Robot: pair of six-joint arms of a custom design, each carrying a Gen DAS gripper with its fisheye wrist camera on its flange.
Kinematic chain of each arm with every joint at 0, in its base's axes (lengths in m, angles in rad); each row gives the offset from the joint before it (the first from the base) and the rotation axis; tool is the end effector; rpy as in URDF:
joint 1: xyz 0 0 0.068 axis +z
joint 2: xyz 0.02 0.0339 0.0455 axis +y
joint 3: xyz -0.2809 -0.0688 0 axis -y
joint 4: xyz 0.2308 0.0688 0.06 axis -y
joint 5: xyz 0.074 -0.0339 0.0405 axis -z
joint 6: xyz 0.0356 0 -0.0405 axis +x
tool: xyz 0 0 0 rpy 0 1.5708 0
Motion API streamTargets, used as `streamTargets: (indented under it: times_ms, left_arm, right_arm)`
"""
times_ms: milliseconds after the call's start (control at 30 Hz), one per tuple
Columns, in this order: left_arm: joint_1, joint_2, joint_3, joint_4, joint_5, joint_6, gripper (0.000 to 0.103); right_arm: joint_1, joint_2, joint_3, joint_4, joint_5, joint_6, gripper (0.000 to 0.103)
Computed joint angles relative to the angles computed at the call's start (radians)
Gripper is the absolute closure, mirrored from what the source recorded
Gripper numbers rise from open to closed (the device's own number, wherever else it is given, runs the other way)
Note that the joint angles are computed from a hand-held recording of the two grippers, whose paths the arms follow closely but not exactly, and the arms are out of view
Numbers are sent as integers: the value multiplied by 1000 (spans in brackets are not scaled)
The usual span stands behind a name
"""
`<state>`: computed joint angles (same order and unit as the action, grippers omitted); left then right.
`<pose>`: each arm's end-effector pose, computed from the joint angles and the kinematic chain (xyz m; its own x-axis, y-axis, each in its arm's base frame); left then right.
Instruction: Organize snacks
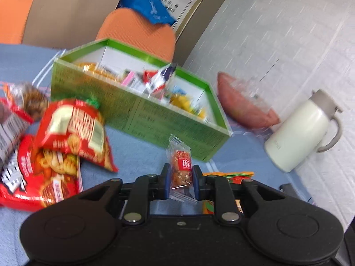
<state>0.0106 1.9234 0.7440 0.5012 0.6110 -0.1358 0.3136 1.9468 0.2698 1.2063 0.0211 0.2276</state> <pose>0.3410 -0.0168 0.1219 -0.6809 -0.1181 -0.7228 0.3491 0.8153 -0.4620 0.2438 0.0783 0.0892 -0.4858 0.0796 -0.8704 -0.1857 0.9637 0.1918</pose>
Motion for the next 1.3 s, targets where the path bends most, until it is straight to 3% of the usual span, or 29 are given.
streamTargets:
  times_ms: [200,367,767,833,867,900,933,1000,1300]
  left_arm:
    - [29,-64,33,-13,29,-34,53]
    - [31,-71,132,-33,-2,-72,53]
    - [-17,157,431,-105,-94,-131,52]
    - [-22,199,478,-130,-101,-113,49]
    - [-24,215,496,-144,-107,-99,38]
    - [-26,231,507,-148,-117,-85,11]
    - [-24,236,501,-139,-118,-78,0]
    - [-11,231,449,-71,-107,-94,0]
    - [46,3,171,35,-61,-88,0]
  right_arm:
    - [-38,-72,29,-14,-1,-36,63]
    - [-74,-104,109,-24,12,-57,63]
    - [-149,124,536,-244,0,-12,62]
    - [-150,167,580,-260,-5,-21,59]
    - [-150,192,605,-273,-12,-34,50]
    - [-147,211,631,-303,-4,-58,24]
    - [-139,223,645,-328,28,-87,10]
    - [-134,229,595,-237,55,-137,0]
    - [-103,72,334,-47,34,-135,0]
